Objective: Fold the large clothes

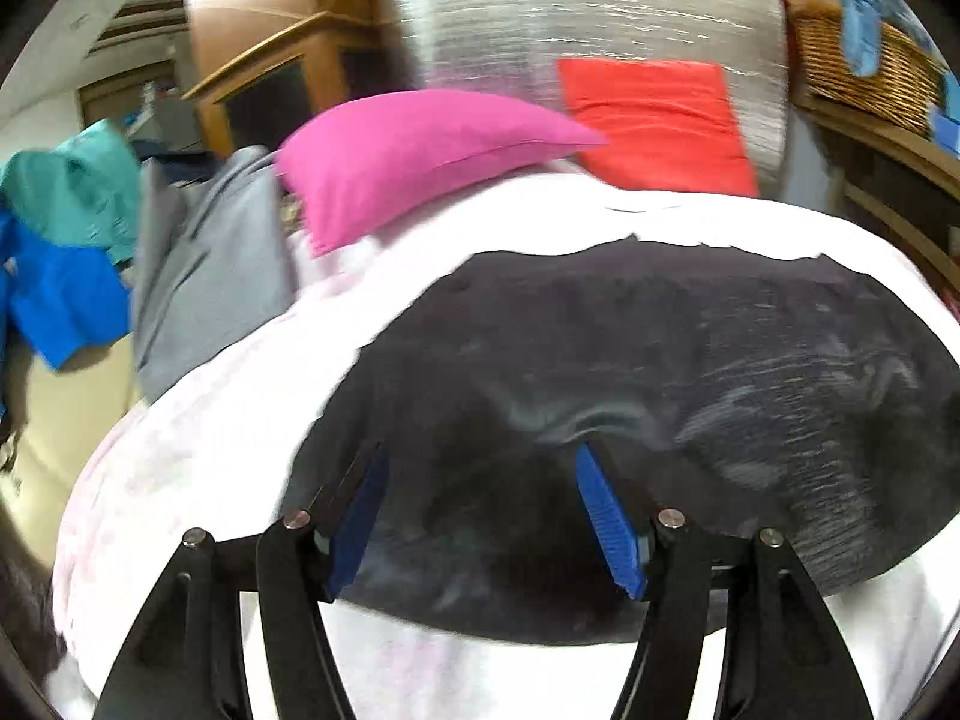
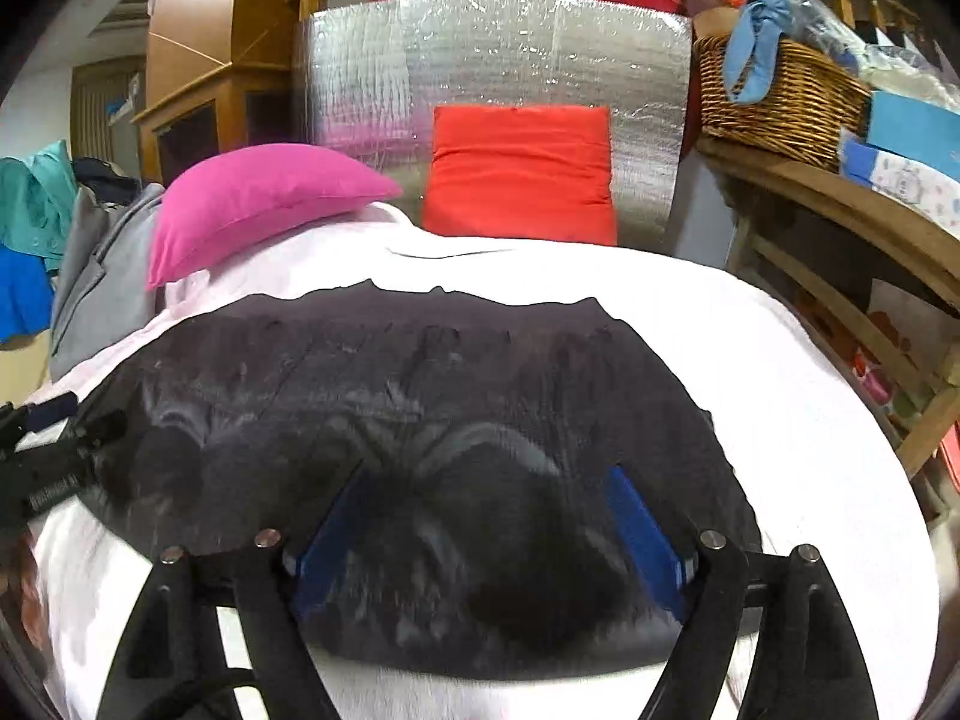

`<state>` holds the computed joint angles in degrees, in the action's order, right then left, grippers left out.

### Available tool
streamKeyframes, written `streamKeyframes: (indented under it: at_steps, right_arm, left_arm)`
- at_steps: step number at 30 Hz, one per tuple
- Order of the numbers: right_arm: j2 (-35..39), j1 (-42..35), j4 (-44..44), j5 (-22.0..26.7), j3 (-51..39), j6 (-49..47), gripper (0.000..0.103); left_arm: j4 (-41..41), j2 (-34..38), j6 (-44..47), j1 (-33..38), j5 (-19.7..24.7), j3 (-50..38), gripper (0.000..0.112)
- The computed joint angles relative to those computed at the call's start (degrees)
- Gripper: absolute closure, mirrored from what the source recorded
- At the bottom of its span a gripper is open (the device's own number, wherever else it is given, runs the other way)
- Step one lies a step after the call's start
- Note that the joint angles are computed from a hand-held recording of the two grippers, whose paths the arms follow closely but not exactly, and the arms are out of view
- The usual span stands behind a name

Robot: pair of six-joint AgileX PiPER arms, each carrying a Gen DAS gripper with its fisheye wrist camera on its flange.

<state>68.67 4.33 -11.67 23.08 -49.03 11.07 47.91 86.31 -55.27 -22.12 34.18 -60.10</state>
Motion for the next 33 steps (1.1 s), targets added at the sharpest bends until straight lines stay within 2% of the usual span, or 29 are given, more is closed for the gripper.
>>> streamKeyframes:
  at_steps: [3, 4, 6, 8, 13, 15, 18, 22, 25, 28, 29, 33]
  right_arm:
    - [1.21, -0.85, -2.22, 0.33, 2.71, 2.9, 0.019]
    - [2.67, -2.14, -0.43, -0.29, 3.12, 0.89, 0.019]
    - [4.37, -4.36, 5.6, -2.21, 4.16, -6.19, 0.019]
    - [4.54, -4.62, 5.11, -3.57, 5.08, -6.0, 0.018]
    - [5.74, -5.89, 9.55, -5.49, 5.8, -9.41, 0.017]
    - [5.69, -6.76, 13.37, -4.28, 5.17, -13.71, 0.017]
    - [3.3, -6.83, 11.98, 0.71, 2.8, -12.59, 0.018]
    - [-2.85, -9.75, 15.36, 0.28, 3.9, -14.58, 0.016]
    - [-1.42, -12.08, 18.0, 1.05, 3.24, -17.57, 0.016]
    - [3.1, -15.4, 25.25, 2.95, 2.85, -24.6, 0.016]
    - [3.59, -16.0, 27.13, 2.23, 3.68, -27.24, 0.016]
    - [3.52, -15.62, 26.12, 1.82, 4.16, -27.65, 0.015]
  left_arm:
    - [-4.9, 4.05, 4.61, 3.38, -0.04, -1.31, 0.046]
    - [-5.18, 5.19, 4.85, 4.36, -0.81, -1.08, 0.044]
    - [-0.56, 7.16, 1.55, 3.92, -1.52, -0.71, 0.041]
    - [3.92, 8.48, -2.86, 1.69, 0.33, -0.76, 0.041]
    - [5.12, 8.7, -3.69, 2.21, -1.16, -0.05, 0.04]
    - [1.61, 6.61, 0.05, 3.48, -2.62, 1.08, 0.041]
    - [-6.0, 2.4, 7.28, 4.44, -1.49, 1.56, 0.041]
    - [-7.26, -2.21, 6.86, 6.9, -2.72, 3.34, 0.041]
    - [-10.57, -1.33, 10.03, 8.55, -1.99, 2.09, 0.041]
    - [-14.09, 1.09, 13.88, 9.88, -1.32, 0.7, 0.041]
    - [-16.02, 2.18, 15.62, 10.35, -1.09, 0.29, 0.04]
    - [-14.05, 2.76, 13.14, 9.77, -1.74, 1.37, 0.04]
